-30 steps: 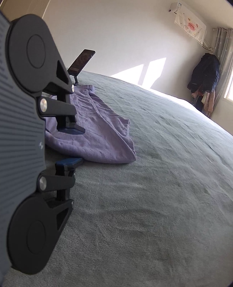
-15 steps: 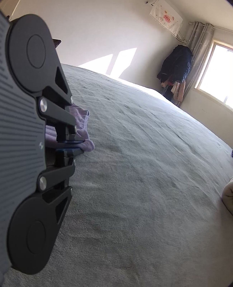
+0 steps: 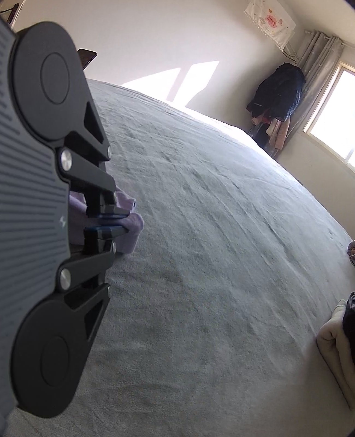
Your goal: Fold clothes
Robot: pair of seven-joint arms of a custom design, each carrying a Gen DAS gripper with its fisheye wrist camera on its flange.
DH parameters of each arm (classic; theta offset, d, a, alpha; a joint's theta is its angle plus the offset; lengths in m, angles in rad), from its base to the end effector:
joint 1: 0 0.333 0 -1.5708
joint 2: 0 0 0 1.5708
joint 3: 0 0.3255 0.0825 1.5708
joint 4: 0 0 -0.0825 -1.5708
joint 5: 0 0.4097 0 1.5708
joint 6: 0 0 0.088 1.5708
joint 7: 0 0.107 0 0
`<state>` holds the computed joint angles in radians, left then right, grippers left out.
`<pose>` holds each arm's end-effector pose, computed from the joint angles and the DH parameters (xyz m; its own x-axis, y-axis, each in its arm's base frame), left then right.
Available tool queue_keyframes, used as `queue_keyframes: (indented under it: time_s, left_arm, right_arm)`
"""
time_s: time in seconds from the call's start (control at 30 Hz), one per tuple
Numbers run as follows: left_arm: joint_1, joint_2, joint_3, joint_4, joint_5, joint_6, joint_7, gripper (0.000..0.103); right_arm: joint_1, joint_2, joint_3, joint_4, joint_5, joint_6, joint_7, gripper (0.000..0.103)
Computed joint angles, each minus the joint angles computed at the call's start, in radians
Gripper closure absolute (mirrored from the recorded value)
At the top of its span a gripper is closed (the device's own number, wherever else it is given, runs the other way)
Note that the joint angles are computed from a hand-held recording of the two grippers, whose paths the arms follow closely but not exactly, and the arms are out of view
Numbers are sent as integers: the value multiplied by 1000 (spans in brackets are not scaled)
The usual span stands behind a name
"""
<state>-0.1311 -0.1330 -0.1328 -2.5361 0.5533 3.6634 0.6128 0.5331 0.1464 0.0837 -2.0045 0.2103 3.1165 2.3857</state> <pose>0.4550 -0.1951 0.4554 -0.2756 -0.8276 0.4891 -0.5335 -0.2915 -0.7940 0.5452 0.3616 0.4975 -0.0997 -0.6958 -0.7113 -0.7404 0.5294 -0.4141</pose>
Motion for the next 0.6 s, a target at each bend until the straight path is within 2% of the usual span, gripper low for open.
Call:
queue_keyframes:
  time_s: [0.07, 0.17, 0.33, 0.5, 0.6]
  left_arm:
    - [11, -7, 3, -14, -31, 22, 6, 97]
    - [28, -16, 9, -33, -70, 48, 11, 97]
    - [56, -27, 25, -60, -116, 66, -4, 97]
    - [89, -46, -8, -91, -287, 55, 68, 97]
    - [97, -54, -8, -106, -349, 54, 75, 97]
  right_arm:
    - [39, 24, -41, 44, -70, -30, 46, 95]
    - [61, 84, -64, 133, -134, -77, 73, 95]
    - [95, 204, -82, 311, -179, -149, 95, 95]
    - [118, 333, -83, 507, -192, -221, 83, 95]
    - [135, 409, -84, 630, -198, -278, 69, 95]
